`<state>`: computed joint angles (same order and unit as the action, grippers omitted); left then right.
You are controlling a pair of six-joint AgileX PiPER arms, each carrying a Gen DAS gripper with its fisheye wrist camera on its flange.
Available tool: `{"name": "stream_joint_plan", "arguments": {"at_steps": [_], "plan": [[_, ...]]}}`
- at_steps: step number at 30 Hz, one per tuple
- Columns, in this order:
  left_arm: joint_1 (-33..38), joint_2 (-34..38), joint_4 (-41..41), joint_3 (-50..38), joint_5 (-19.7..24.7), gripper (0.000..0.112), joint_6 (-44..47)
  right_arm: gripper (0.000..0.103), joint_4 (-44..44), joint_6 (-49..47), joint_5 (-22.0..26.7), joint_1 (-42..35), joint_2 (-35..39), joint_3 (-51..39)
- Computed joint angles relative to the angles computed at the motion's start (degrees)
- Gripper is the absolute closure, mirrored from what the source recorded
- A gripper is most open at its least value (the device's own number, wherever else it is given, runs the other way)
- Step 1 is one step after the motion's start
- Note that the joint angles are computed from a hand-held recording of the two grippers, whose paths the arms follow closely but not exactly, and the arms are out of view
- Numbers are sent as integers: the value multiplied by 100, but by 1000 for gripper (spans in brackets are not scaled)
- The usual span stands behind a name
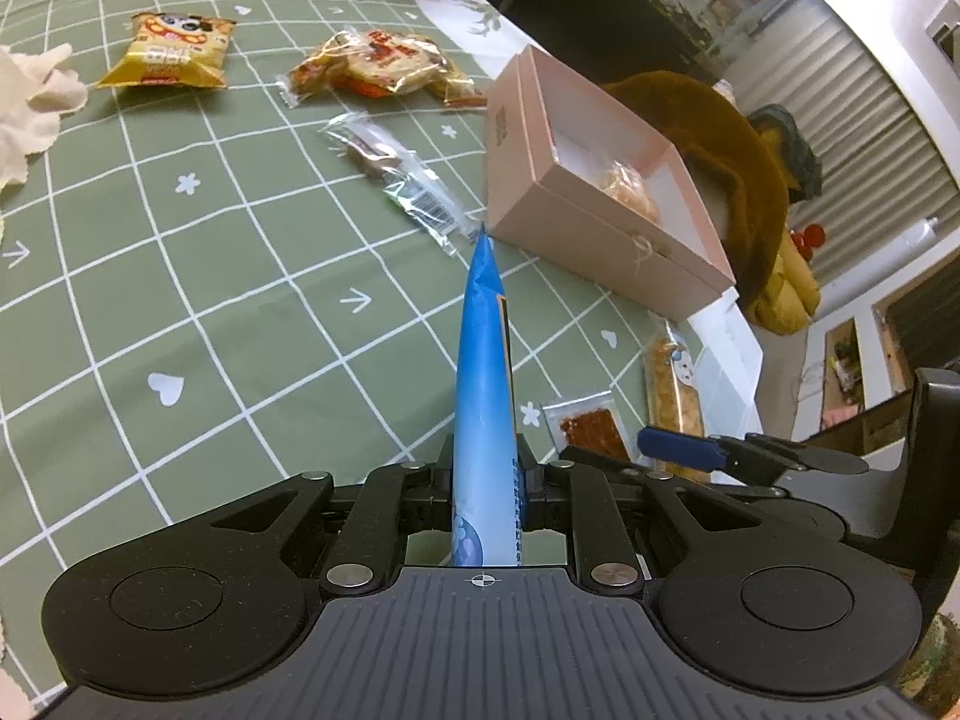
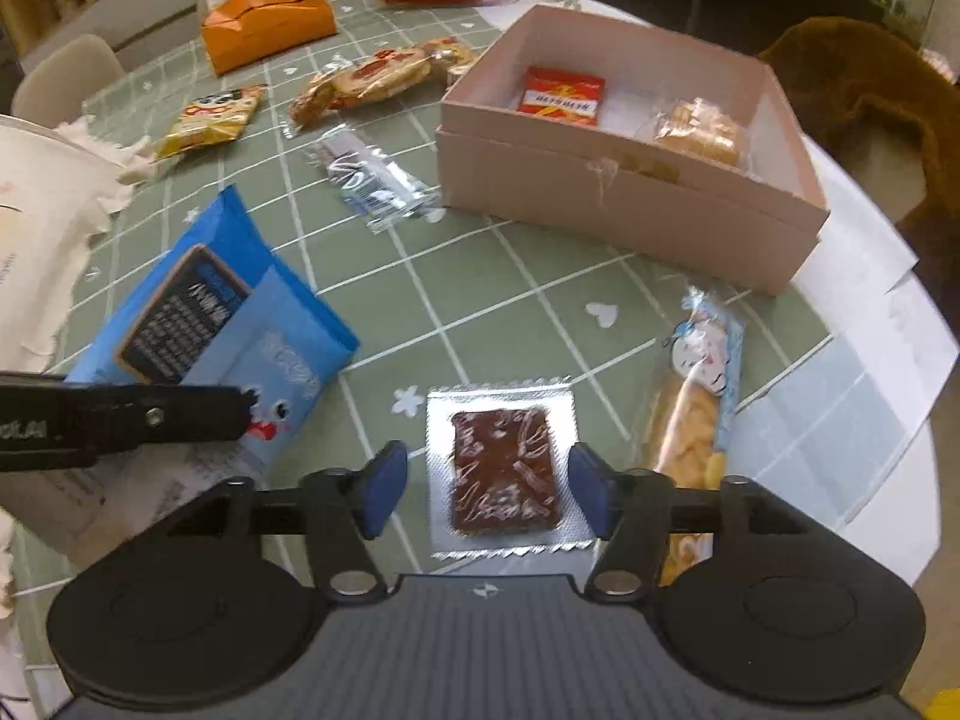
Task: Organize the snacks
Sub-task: 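Move the right gripper over the chocolate square on its foil tray, then close the right gripper on the chocolate square and lift it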
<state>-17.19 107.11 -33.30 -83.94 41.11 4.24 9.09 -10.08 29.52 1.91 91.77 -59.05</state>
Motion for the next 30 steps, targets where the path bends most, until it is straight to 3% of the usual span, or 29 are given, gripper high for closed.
{"name": "stream_joint_plan", "arguments": {"at_steps": [2,6,10,12,16,20,21,30], "plan": [[42,-10,-77,35,-15,93,41,42,104,-26,127,-39,111,-113],[68,19,-164,23,-3,93,103,32,320,-59,274,-135,186,-154],[51,47,-175,19,-7,93,98,29,-164,378,198,-7,159,-82],[40,54,-173,24,-2,93,89,22,-556,781,68,101,126,16],[17,67,-143,17,13,93,66,22,-193,609,121,-77,139,-11],[8,101,-141,-22,48,93,81,49,-349,693,148,-102,83,-21],[4,109,-141,-34,55,93,85,52,-304,597,193,-123,71,-40],[-17,103,-163,-38,75,93,129,59,-227,329,304,-126,-167,29]]}}
